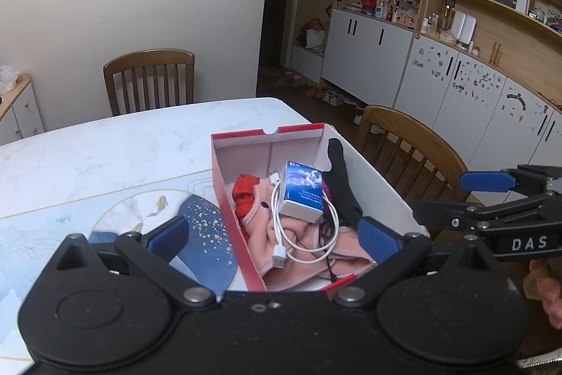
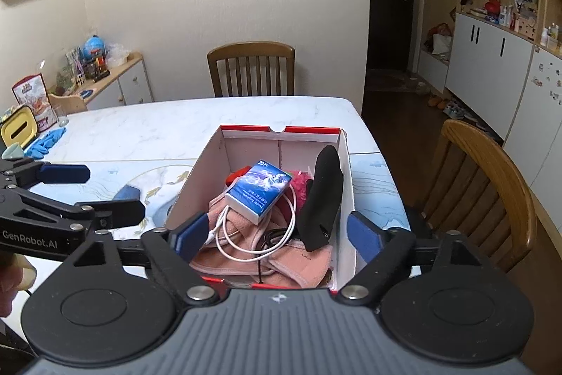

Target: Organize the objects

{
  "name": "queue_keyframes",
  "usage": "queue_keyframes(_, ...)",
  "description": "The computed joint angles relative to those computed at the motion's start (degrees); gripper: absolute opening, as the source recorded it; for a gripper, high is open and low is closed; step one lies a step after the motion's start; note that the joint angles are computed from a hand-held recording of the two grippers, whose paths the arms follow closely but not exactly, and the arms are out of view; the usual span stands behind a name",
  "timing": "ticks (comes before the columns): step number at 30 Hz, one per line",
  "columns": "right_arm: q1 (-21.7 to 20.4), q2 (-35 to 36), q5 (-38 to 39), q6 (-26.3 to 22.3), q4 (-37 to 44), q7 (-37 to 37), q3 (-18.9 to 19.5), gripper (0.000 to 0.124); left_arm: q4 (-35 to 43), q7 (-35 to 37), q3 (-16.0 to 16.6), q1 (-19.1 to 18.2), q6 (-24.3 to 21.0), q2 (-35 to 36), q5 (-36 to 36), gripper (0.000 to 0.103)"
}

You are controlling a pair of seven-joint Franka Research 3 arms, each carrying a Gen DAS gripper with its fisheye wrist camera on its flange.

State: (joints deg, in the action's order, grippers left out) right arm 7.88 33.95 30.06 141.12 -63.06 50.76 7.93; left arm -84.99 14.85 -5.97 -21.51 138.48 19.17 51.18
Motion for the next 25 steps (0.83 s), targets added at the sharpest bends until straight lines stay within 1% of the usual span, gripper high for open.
queue_keyframes(5,-0.64,-4.74,3.47,5.84,-8.24,-2.71,1.05,0.090,-1.53,-1.16,-0.09,-0.15,0.43,-1.10,1.03,0.102)
queue_keyframes(7,-0.56,-5.75,3.95,6.67,-9.77,-3.94,1.13,0.090,-2.12,-1.63,-0.28,-0.06,0.68,-1.52,1.04,0.102)
queue_keyframes(11,-0.16,-7.40,4.58,7.61,-12.09,-4.69,0.87,0.090,-3.45,-2.62,-0.61,0.35,1.76,-2.37,0.89,0.102)
queue_keyframes(25,0.61,-9.53,4.11,7.35,-14.86,-3.42,-0.30,0.090,-4.99,-3.56,-1.24,0.74,2.73,-3.22,0.35,0.102)
